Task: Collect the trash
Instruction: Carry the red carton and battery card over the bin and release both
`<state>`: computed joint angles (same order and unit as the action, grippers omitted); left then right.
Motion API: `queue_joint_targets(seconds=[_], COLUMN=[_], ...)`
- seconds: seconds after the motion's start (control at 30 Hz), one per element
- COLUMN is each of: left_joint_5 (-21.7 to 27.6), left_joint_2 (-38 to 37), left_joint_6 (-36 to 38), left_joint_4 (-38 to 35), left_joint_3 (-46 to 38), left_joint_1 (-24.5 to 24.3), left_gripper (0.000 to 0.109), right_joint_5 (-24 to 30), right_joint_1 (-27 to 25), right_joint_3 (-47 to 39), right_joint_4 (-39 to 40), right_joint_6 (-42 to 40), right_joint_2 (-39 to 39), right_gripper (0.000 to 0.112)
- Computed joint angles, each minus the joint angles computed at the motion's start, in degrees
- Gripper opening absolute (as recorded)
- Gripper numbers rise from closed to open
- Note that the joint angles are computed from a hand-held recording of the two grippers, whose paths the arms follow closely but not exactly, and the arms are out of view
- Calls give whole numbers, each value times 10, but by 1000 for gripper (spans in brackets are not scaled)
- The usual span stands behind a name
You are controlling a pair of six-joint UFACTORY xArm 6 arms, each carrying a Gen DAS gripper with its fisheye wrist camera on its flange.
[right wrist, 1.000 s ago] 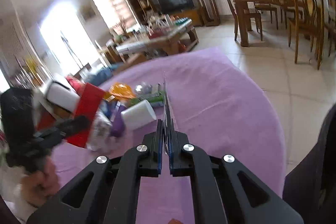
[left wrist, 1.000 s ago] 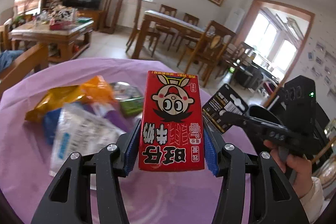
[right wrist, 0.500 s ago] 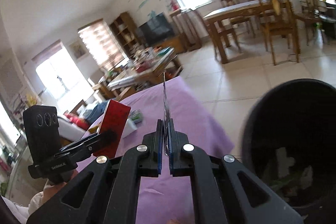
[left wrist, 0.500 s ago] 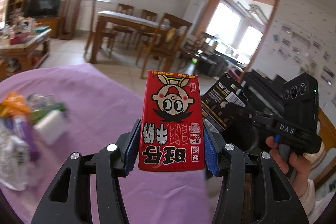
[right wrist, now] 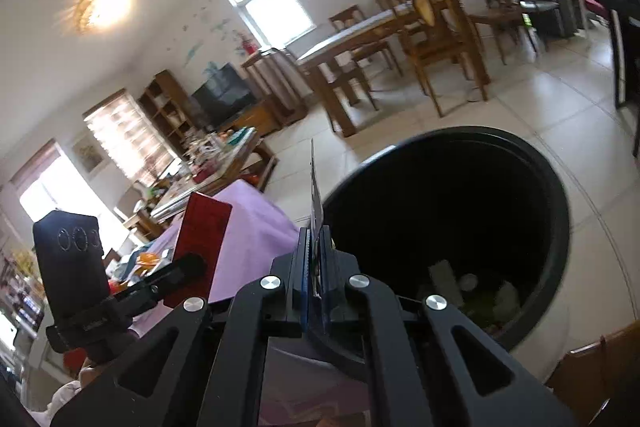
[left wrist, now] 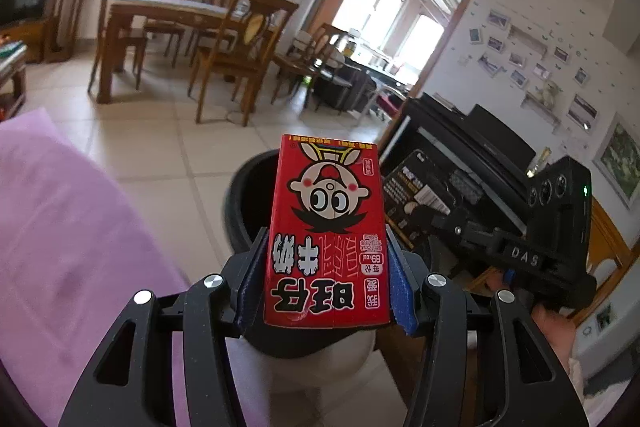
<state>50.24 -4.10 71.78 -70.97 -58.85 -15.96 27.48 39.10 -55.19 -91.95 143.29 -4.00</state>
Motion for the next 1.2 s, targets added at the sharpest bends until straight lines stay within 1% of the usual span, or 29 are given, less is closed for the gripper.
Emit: queue_joint_targets(seconds=[0.1,0.2,0.4,0.5,0.83,0.9,0.93,0.97,1.0,1.1,1.2], left_joint_5=[-14,-36,-54,-54,-66,-70,-68,-71,-78,-92,-93], left_joint_2=[32,65,117,139,156,146,149,148,143,128,112], left_joint_6=[-10,-23,-45,-55,-67,-85,-92,-94,-93,-75,-69], left_joint_4=[4,13,35,48,67,79,87,91,91,75,64], left_joint_3=[-21,-46,-87,-108,-113,-105,-111,-110,-106,-92,-79], left_joint_1=[-26,-55,-87,-91,-114,-124,-124,-126,-128,-129,-124], left_gripper=[53,53,53,53,54,54,55,61,70,81,82], right_joint_5=[12,9,11,15,15,16,17,15,14,25,32], right_joint_1=[0,-9,-15,-12,-12,-11,-10,-12,-13,-7,-1], right_joint_3=[20,42,70,79,97,96,97,99,99,90,90], right_joint_4=[4,-3,-7,-1,5,9,9,8,8,31,44], right_joint_6=[19,39,62,63,73,73,76,80,81,56,44], right_joint_2=[-8,-19,-31,-35,-43,-42,-43,-45,-45,-41,-43], right_gripper=[5,5,5,5,6,10,10,10,10,11,12])
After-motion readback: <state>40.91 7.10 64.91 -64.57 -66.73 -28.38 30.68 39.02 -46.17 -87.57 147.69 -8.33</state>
